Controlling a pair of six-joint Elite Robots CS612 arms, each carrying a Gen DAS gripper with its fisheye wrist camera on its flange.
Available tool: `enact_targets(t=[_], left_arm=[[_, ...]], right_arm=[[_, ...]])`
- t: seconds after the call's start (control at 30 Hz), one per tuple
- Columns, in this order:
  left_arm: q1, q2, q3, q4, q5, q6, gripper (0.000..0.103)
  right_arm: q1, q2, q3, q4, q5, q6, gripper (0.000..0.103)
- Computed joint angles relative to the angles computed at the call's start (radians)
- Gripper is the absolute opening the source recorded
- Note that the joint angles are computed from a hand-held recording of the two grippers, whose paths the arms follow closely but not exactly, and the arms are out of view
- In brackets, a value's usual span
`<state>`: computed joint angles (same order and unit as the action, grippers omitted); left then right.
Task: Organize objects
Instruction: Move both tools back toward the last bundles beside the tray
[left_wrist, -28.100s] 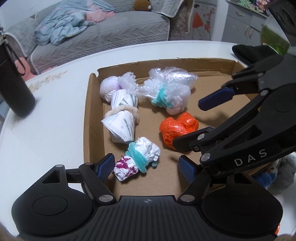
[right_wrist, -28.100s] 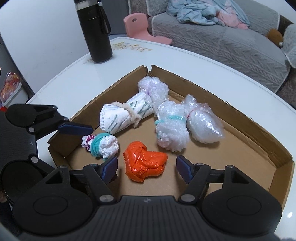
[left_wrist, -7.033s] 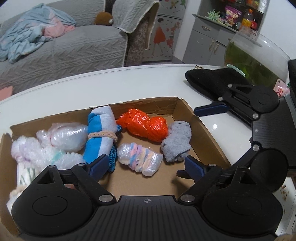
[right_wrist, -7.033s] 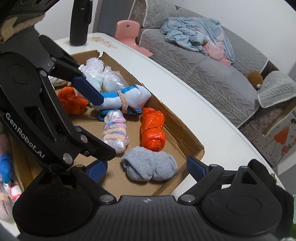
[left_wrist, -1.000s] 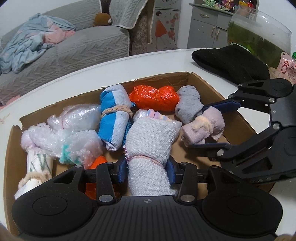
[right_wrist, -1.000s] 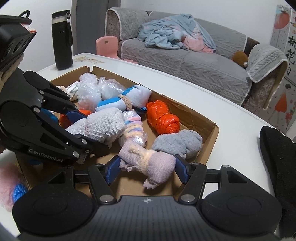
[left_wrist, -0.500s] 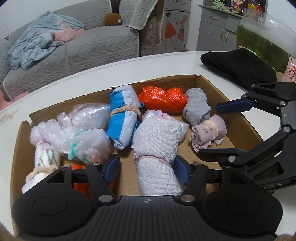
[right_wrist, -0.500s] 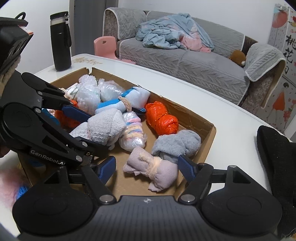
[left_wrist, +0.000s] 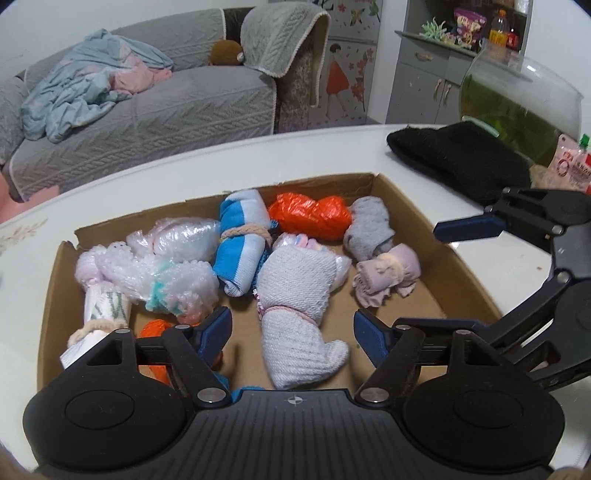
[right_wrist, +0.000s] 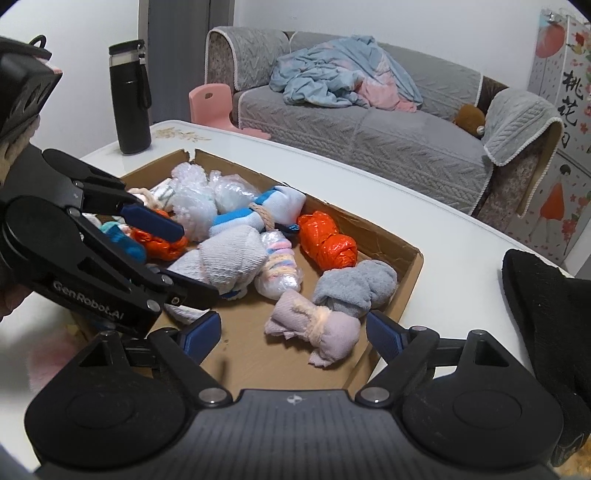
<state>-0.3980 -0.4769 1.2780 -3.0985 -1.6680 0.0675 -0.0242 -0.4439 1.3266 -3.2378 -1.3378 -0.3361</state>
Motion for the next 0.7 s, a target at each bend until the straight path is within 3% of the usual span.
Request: enact_targets(t=[0.37,0.7], left_arm=[[0.007,-0.072,0.156,-0.193,-0.02,-0.041,0.082],[0.025,-0.092,0.275,-0.344,0.019,-0.174,0.083]], right_arm=[[-0.004,-0.047,0.101,-0.129,0.03,0.06,0.088],[0.002,-0.052,0.168,-0.23,0.03,0.14,0.092]])
